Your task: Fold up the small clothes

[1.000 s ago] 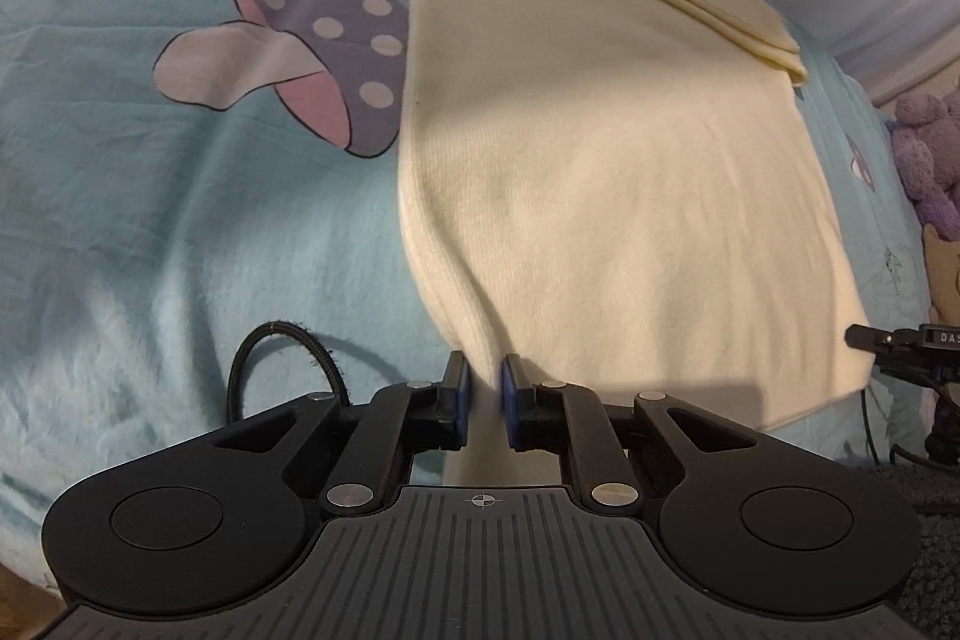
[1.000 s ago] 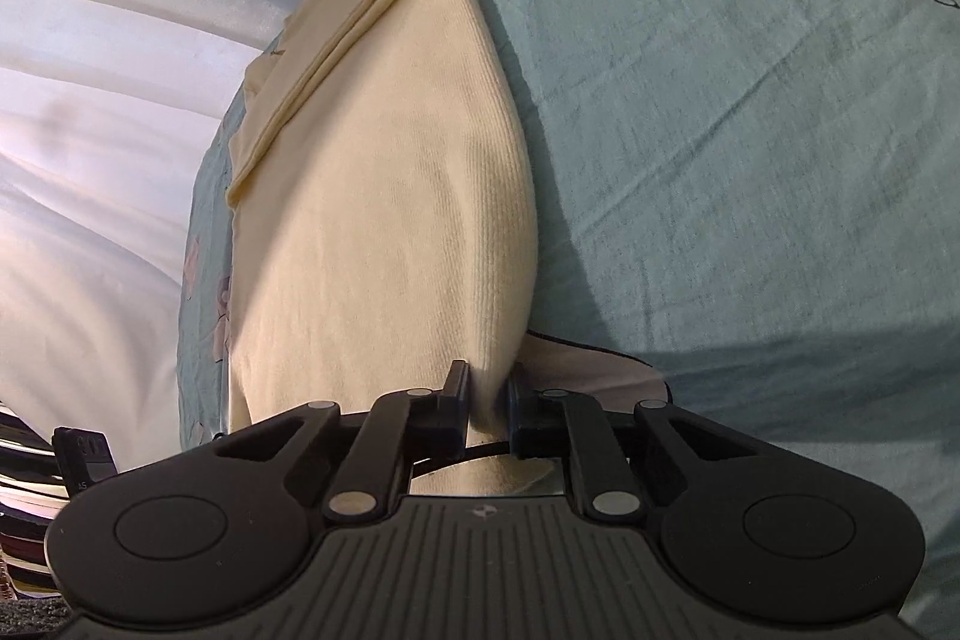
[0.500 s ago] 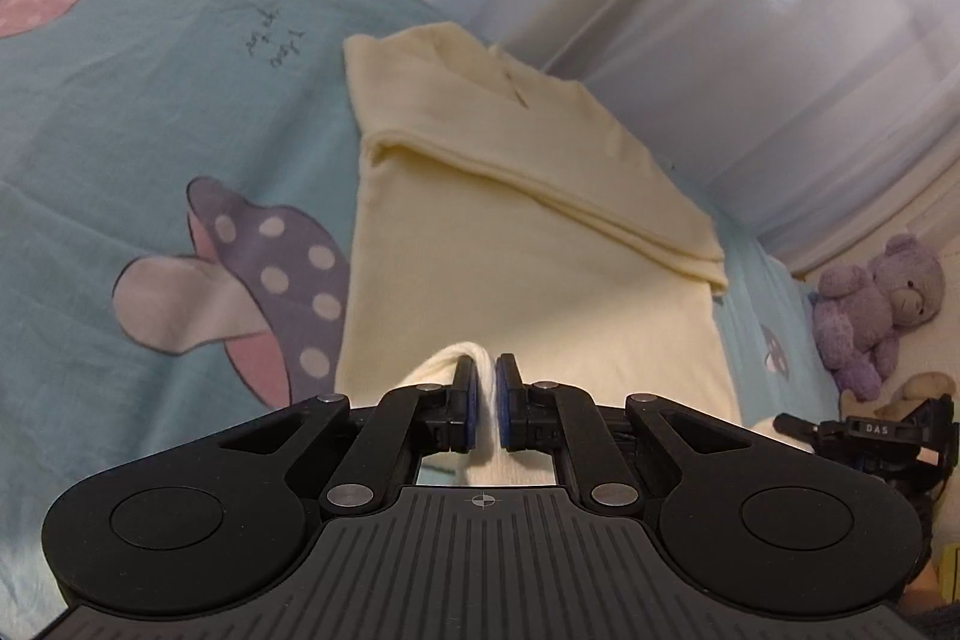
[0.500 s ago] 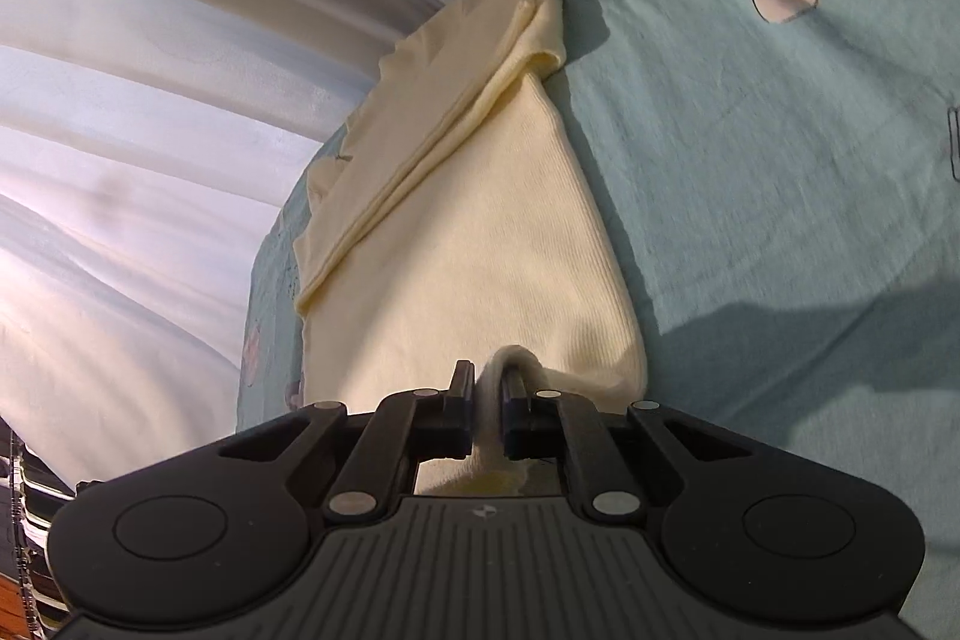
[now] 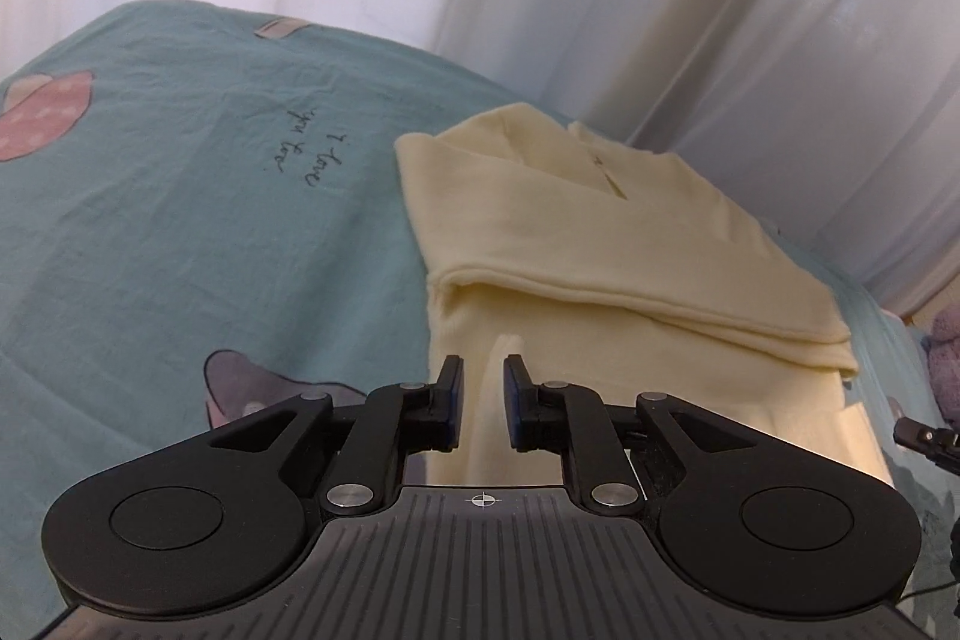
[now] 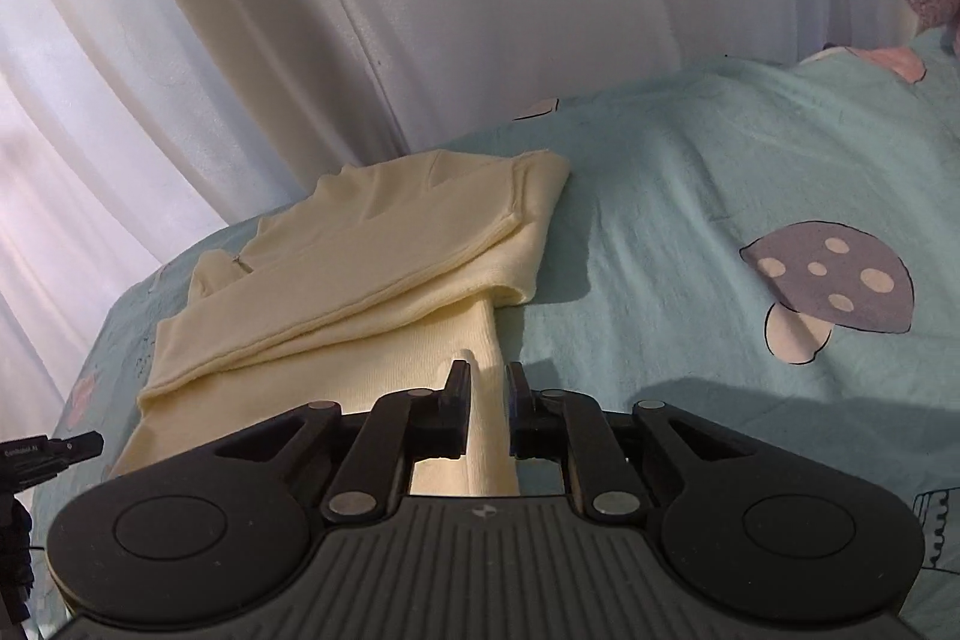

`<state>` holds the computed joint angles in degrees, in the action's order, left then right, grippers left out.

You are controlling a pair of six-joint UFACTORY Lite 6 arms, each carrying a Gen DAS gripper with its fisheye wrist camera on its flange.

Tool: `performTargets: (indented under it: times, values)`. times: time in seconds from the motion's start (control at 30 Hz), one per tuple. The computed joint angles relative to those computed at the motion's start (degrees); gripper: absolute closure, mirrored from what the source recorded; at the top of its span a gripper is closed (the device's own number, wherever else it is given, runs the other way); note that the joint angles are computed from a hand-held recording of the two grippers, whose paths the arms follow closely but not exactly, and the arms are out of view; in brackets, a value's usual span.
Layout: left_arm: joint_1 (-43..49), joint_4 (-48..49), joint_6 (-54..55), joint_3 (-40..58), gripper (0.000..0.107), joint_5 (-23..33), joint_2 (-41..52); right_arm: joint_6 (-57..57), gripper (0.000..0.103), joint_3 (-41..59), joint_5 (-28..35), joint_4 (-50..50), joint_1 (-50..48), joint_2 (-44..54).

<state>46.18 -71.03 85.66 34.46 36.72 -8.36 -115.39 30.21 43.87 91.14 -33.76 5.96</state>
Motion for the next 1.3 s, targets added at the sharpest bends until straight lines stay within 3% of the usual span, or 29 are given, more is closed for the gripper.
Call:
performTargets:
  times: [0.13, 0.23, 0.33, 0.43, 0.5, 0.53, 0.6, 0.67, 0.77, 0.83, 0.93, 1.03, 1.2, 1.23, 1.3]
  values:
    - [-3.76, -0.67, 3.89, -1.28, 0.075, -3.52, 1.18, 0.88, 0.074, 0.68, -2.8, -2.79, 4.15, 1.69]
    - [-6.39, -1.5, 5.23, -1.18, 0.073, -4.98, 2.64, -1.04, 0.074, -0.15, -4.79, -0.53, 7.63, 1.89]
    - [-9.04, -0.11, 4.55, -0.67, 0.076, -7.39, 3.55, -4.49, 0.075, -1.17, -6.66, 2.63, 9.67, 1.46]
    - [-9.82, 0.81, 4.31, 0.43, 0.077, -7.74, 5.24, -8.02, 0.087, -2.72, -8.56, 5.27, 11.22, -0.47]
    - [-10.14, 0.35, 4.79, 1.16, 0.083, -7.87, 6.36, -10.41, 0.096, -3.58, -10.21, 7.92, 12.56, -1.27]
    - [-10.3, 0.67, 4.63, 1.62, 0.095, -7.66, 6.82, -11.51, 0.096, -3.76, -10.94, 9.14, 13.16, -1.44]
    - [-10.79, 0.97, 4.57, 2.13, 0.097, -7.65, 6.88, -13.44, 0.098, -4.95, -12.1, 11.22, 14.28, -3.52]
    - [-10.54, 0.3, 5.95, 1.37, 0.098, -6.79, 3.97, -11.74, 0.098, -5.69, -11.41, 9.79, 14.02, -6.93]
    - [-7.3, 0.23, 3.95, 4.42, 0.098, 0.96, 0.88, -3.37, 0.098, -3.27, -7.66, 5.11, 12.23, -10.9]
    - [-6.93, -2.68, 4.27, 7.99, 0.098, 3.44, 1.2, -3.89, 0.098, -0.69, -7.94, 8.69, 14.23, -11.22]
    - [-11.92, -10.14, 8.35, 14.21, 0.098, -3.33, 5.01, -13.46, 0.098, 4.56, -11.91, 23.26, 20.64, -6.92]
    - [-16.15, -13.19, 9.34, 22.21, 0.097, -8.77, 14.62, -17.88, 0.098, 14.45, -15.52, 31.92, 25.66, 4.31]
    - [-20.26, -3.07, -5.54, 34.38, 0.096, -14.78, 31.68, -7.72, 0.097, 29.78, -21.11, 26.84, 28.83, 22.12]
    - [-19.57, -2.68, -5.2, 33.48, 0.096, -13.99, 31.95, -4.27, 0.096, 31.11, -21.89, 23.61, 28.91, 23.54]
    - [-18.27, -5.93, 0.42, 31.48, 0.087, -10.91, 31.53, -3.4, 0.093, 30.85, -20.83, 22.41, 28.37, 23.8]
